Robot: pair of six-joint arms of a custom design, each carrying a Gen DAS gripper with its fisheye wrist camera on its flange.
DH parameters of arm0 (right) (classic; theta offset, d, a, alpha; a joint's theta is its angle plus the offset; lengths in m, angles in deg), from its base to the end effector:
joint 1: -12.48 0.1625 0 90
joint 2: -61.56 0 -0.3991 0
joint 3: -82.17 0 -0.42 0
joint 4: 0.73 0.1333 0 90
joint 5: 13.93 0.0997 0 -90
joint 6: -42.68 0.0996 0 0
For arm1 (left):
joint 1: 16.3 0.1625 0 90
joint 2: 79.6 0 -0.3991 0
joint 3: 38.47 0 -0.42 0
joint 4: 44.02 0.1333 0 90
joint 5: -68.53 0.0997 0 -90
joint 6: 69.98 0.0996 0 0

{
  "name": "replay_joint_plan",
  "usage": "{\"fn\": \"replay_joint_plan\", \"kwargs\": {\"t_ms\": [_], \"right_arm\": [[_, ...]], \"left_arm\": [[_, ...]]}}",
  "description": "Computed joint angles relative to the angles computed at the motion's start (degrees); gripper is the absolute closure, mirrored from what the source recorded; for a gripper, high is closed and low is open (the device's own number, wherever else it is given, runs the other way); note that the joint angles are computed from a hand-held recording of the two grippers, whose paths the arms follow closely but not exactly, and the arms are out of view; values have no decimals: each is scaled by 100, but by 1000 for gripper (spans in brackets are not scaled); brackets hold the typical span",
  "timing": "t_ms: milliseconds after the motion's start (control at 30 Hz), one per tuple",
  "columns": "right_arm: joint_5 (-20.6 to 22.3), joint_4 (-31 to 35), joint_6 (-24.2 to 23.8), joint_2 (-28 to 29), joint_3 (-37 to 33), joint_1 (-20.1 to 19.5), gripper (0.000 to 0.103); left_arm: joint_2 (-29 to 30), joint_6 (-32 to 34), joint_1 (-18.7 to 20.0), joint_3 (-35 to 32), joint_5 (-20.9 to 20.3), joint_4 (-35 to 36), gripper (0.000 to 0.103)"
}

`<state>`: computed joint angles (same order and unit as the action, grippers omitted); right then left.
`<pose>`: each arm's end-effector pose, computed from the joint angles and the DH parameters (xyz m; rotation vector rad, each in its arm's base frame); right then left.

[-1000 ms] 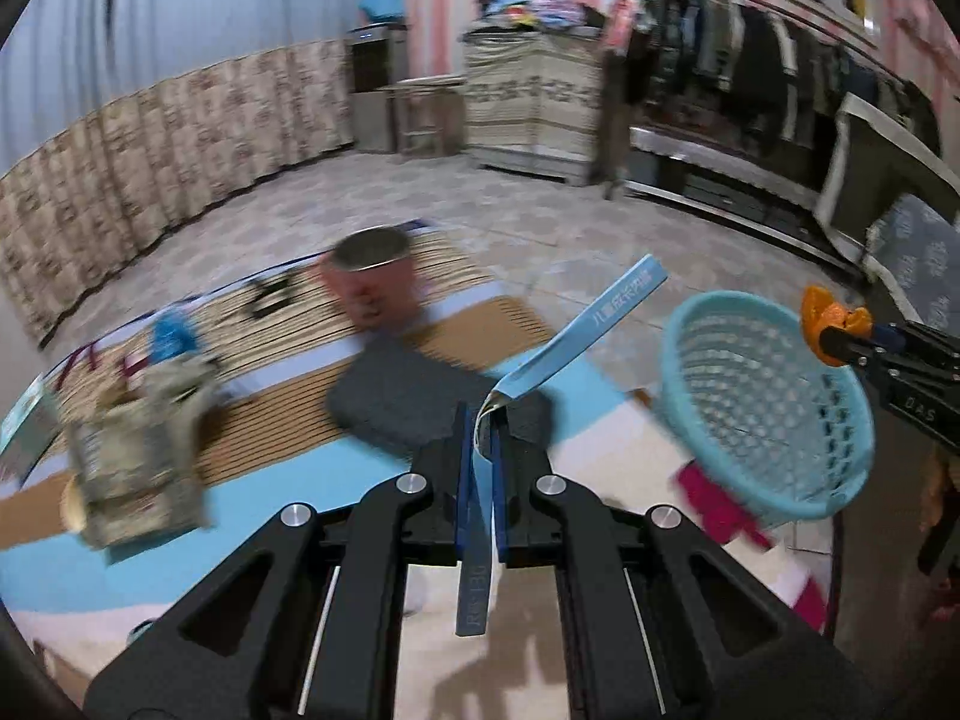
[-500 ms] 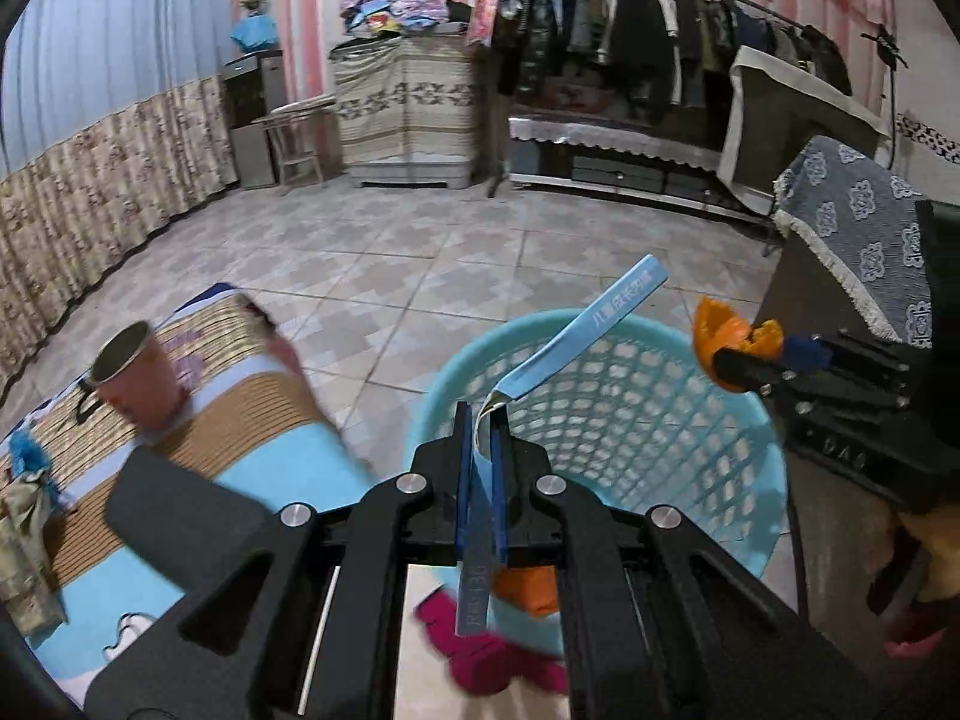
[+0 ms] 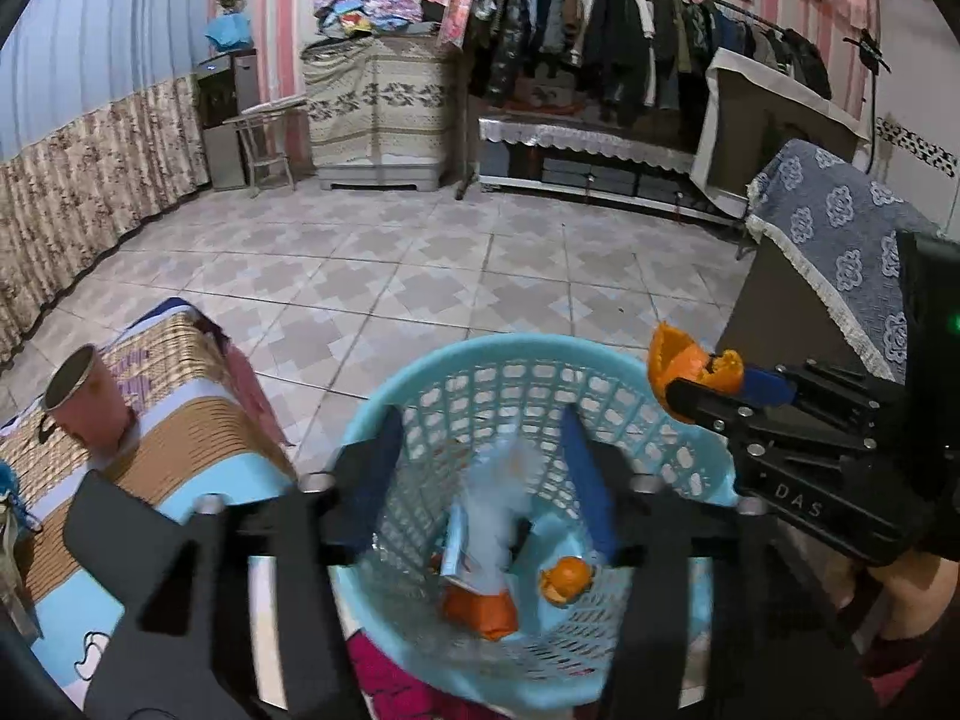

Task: Collect trash
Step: 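Open the left tool to drop the blue strip while the right tool drops the orange into the basket, then move both open tools back over the items on the bed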

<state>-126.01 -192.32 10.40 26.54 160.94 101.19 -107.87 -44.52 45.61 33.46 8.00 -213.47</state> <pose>0.0787 -0.7634 0.1364 0.3728 -2.2660 1.0791 -0.2097 -0.7801 0.0495 0.9461 2.3510 -0.8304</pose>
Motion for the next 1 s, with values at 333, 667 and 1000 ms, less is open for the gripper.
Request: {"fn": "replay_joint_plan", "kwargs": {"t_ms": [333,667,1000], "right_arm": [[-50,196,43,298,-178,29,68],[-244,189,26,684,-475,107,34],[-503,-134,-82,693,-372,309,11]], "left_arm": [[-451,43,165,534,785,-814,7],[-875,225,291,1039,1159,-1361,6],[-1418,11,392,1768,1254,-1771,5]]}}
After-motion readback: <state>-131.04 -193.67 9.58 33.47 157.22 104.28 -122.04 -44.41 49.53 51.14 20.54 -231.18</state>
